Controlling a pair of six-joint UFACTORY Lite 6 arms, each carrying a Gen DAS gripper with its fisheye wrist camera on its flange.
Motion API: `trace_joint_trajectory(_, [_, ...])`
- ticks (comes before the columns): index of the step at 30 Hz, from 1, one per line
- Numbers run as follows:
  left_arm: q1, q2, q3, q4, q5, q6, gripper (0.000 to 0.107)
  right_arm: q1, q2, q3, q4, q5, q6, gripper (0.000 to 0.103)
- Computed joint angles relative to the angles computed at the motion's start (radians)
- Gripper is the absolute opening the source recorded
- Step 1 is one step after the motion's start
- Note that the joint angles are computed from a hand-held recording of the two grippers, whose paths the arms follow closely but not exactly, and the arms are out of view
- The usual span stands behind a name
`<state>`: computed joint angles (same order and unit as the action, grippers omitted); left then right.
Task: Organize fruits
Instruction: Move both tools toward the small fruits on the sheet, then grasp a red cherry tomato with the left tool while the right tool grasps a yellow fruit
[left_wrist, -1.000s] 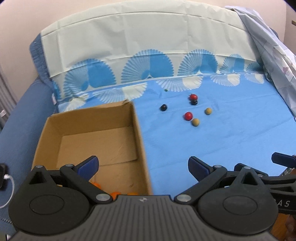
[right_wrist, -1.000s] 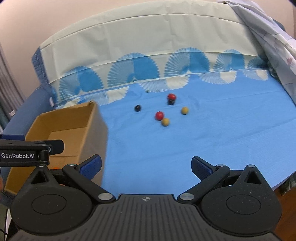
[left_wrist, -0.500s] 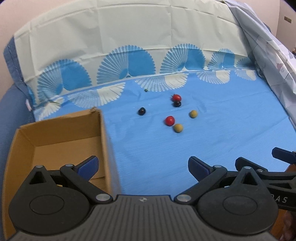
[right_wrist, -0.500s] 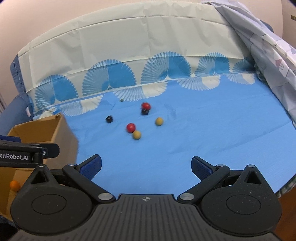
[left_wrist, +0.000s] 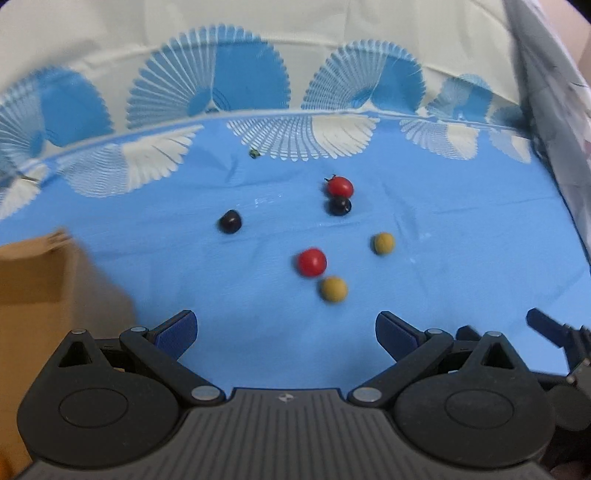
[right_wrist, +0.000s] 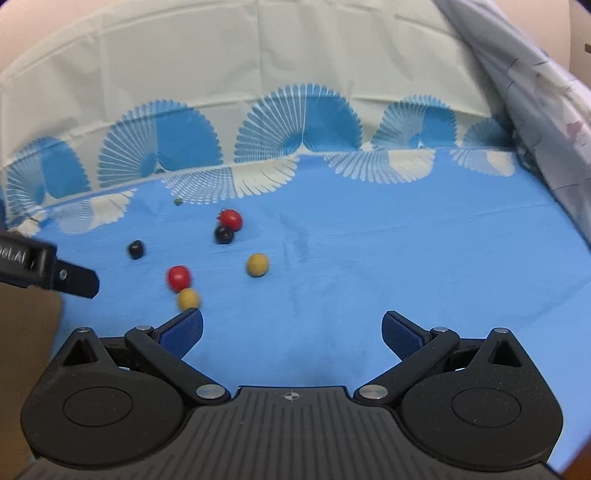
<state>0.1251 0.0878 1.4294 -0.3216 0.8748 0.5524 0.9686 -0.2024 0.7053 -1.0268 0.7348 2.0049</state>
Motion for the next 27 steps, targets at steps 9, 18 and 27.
trace_joint_trajectory(9, [-0.133, 0.532, 0.436, 0.080, -0.008, -0.221, 0.103, -0.337, 0.491, 0.166, -0.727, -0.311, 0.455, 0.102])
trace_joint_trajectory(18, [-0.159, 0.614, 0.492, 0.122, -0.043, -0.264, 0.059, -0.298, 0.656, 0.231, -1.117, -0.253, 0.697, 0.043])
trace_joint_trajectory(27, [-0.097, 0.527, 0.444, -0.014, 0.020, -0.177, 0.032, -0.242, 0.571, 0.201, -0.888, -0.212, 0.518, 0.027])
